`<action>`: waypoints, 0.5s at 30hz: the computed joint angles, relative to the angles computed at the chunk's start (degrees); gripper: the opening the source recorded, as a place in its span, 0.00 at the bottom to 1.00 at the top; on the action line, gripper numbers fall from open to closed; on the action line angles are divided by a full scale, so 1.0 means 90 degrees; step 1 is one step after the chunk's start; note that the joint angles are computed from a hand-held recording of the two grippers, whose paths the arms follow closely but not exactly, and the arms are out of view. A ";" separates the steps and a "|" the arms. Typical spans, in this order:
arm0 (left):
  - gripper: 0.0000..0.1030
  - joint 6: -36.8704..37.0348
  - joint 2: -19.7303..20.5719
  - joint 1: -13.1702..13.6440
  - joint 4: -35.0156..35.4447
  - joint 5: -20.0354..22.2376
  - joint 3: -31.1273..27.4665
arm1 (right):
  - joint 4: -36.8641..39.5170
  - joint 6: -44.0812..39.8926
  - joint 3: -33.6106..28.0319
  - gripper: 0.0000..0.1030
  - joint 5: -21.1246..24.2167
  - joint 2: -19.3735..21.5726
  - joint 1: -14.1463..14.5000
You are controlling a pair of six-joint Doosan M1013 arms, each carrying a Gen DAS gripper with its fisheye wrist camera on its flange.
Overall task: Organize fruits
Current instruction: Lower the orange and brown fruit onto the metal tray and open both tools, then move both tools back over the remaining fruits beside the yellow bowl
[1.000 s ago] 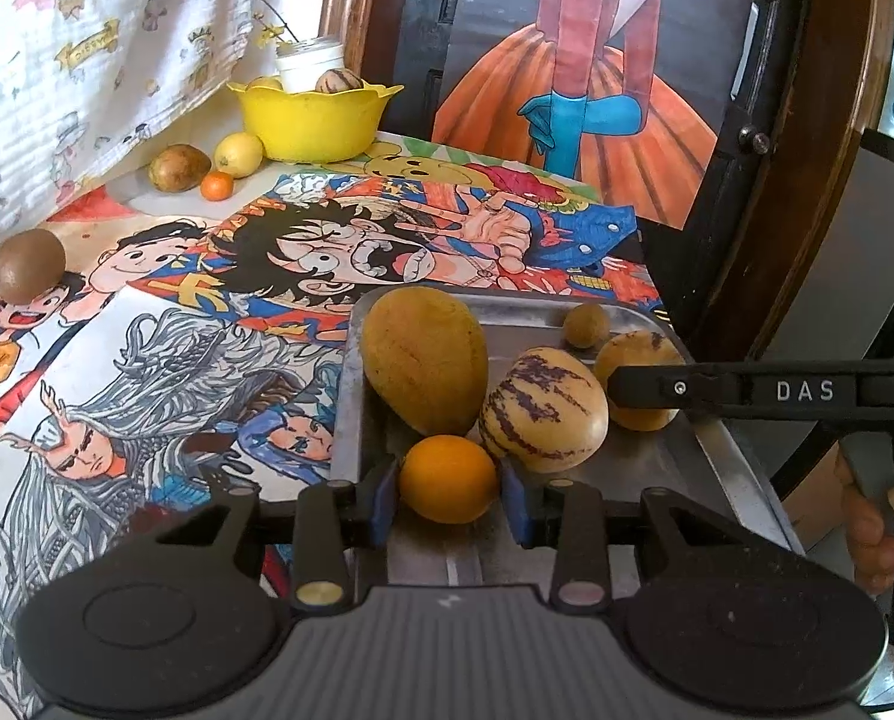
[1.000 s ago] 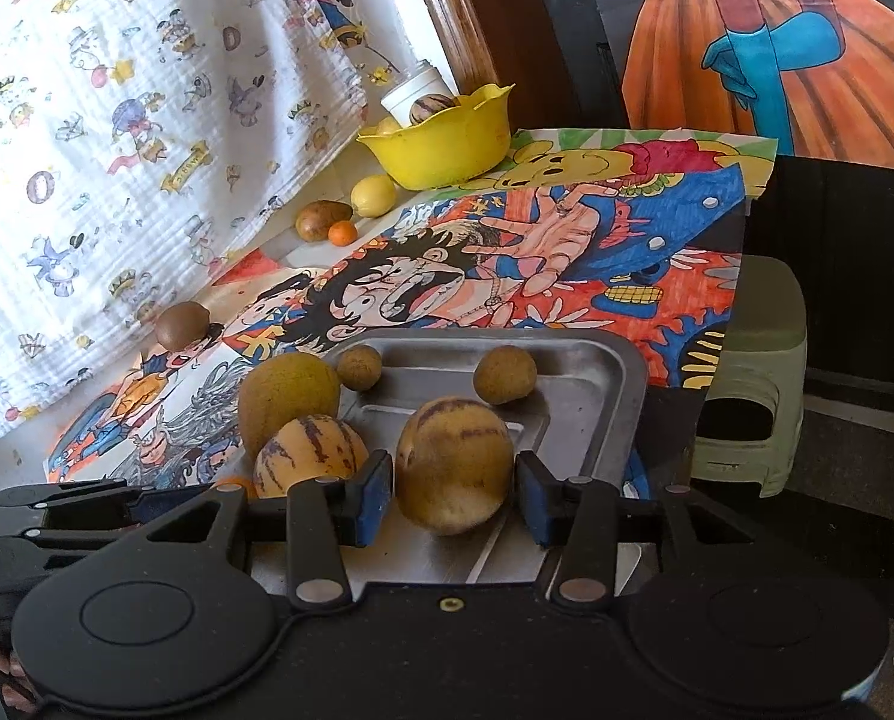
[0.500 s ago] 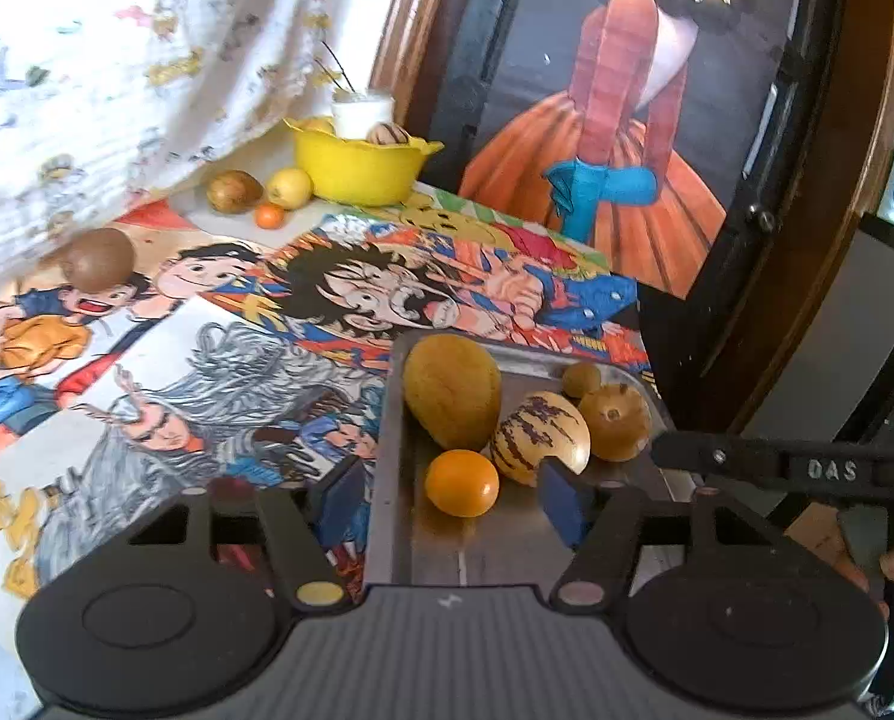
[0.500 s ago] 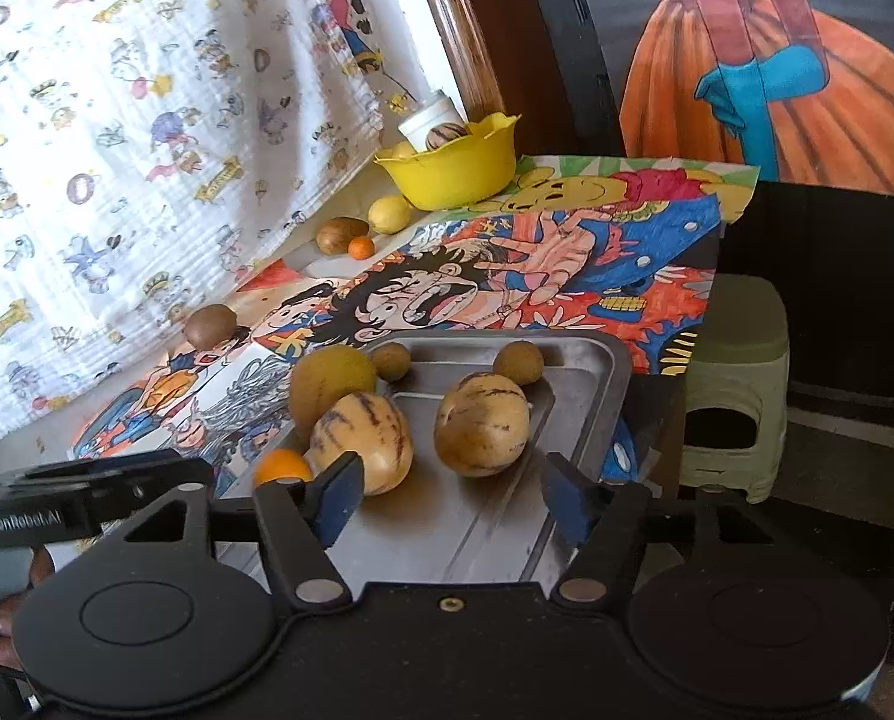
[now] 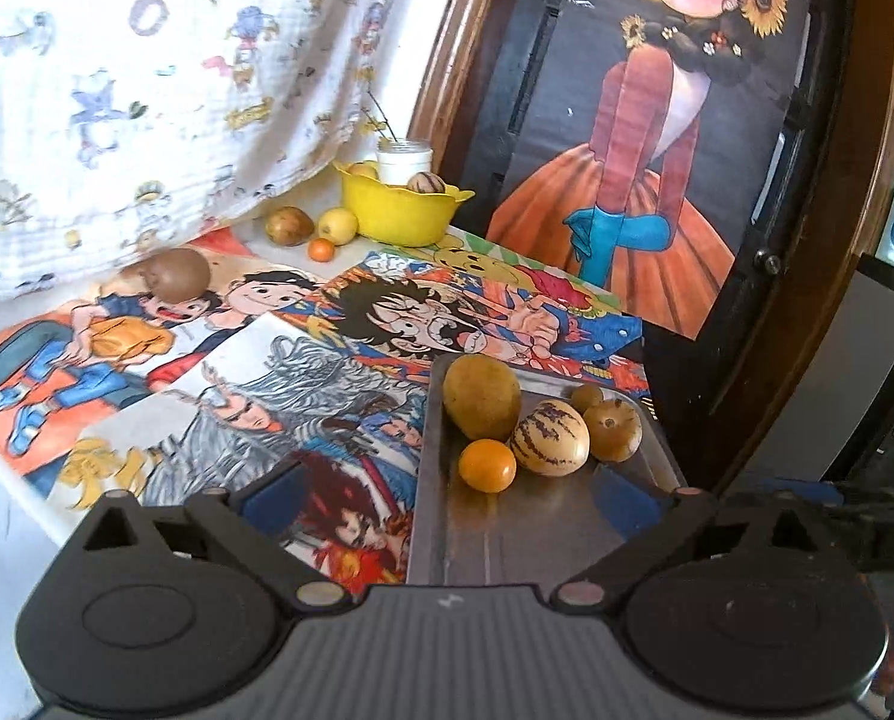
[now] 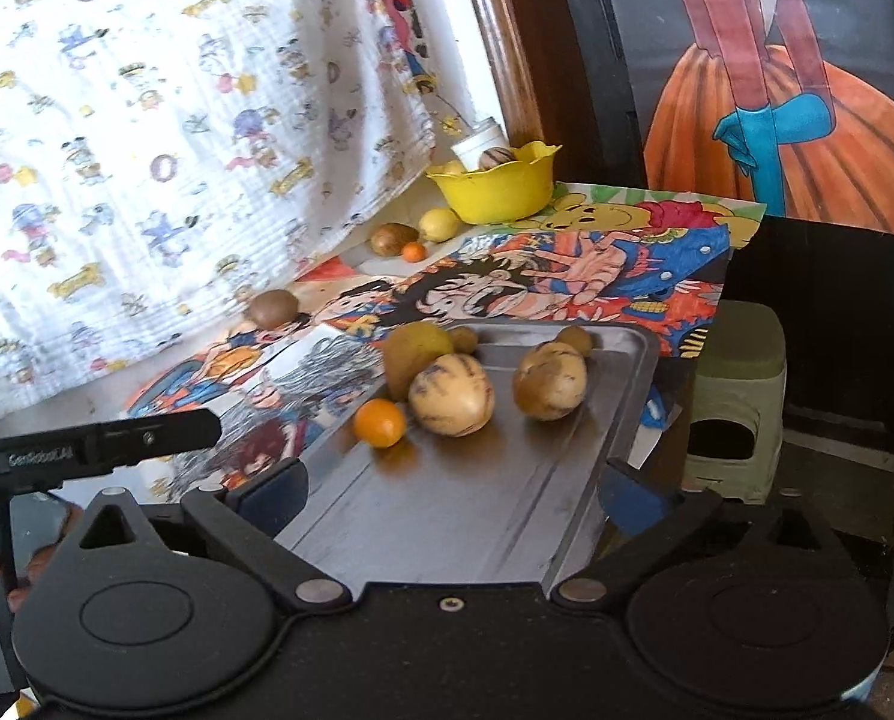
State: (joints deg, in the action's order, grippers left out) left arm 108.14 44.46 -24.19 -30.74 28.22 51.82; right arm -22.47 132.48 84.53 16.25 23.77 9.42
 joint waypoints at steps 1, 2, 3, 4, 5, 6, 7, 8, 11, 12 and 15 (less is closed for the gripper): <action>1.00 0.0053 -0.0069 0.0014 -0.0072 -0.0068 0.0127 | -0.0191 0.0192 0.0033 0.99 0.0029 -0.0029 0.0049; 1.00 0.0082 -0.0124 0.0022 -0.0104 -0.0119 0.0226 | -0.0365 0.0354 0.0069 0.99 0.0067 -0.0060 0.0105; 1.00 0.0113 -0.0181 0.0029 -0.0124 -0.0168 0.0330 | -0.0499 0.0471 0.0107 0.99 0.0091 -0.0085 0.0144; 1.00 0.0129 -0.0235 0.0033 -0.0123 -0.0206 0.0423 | -0.0708 0.0671 0.0143 0.99 0.0138 -0.0110 0.0200; 1.00 0.0133 -0.0274 0.0038 -0.0104 -0.0234 0.0496 | -0.0877 0.0845 0.0170 0.99 0.0186 -0.0126 0.0250; 1.00 0.0104 -0.0330 0.0039 -0.0033 -0.0269 0.0593 | -0.0996 0.0985 0.0192 0.99 0.0237 -0.0137 0.0299; 1.00 0.0043 -0.0377 0.0038 0.0077 -0.0292 0.0671 | -0.1051 0.1083 0.0218 0.99 0.0281 -0.0148 0.0341; 1.00 -0.0044 -0.0417 0.0035 0.0224 -0.0317 0.0738 | -0.1028 0.1160 0.0251 0.99 0.0330 -0.0156 0.0382; 1.00 -0.0630 -0.0507 0.0005 0.1059 -0.0314 0.0858 | -0.0389 0.0941 0.0316 0.99 0.0422 -0.0164 0.0433; 1.00 -0.0815 -0.0540 -0.0009 0.1367 -0.0312 0.0902 | -0.0245 0.0927 0.0346 0.99 0.0418 -0.0169 0.0445; 1.00 -0.1107 -0.0637 -0.0029 0.1911 -0.0373 0.1059 | -0.0282 0.1234 0.0401 0.99 0.0502 -0.0186 0.0504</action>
State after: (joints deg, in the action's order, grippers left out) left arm 98.19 38.73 -24.45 -13.55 24.86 61.34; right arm -25.01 143.59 88.14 20.77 22.10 13.96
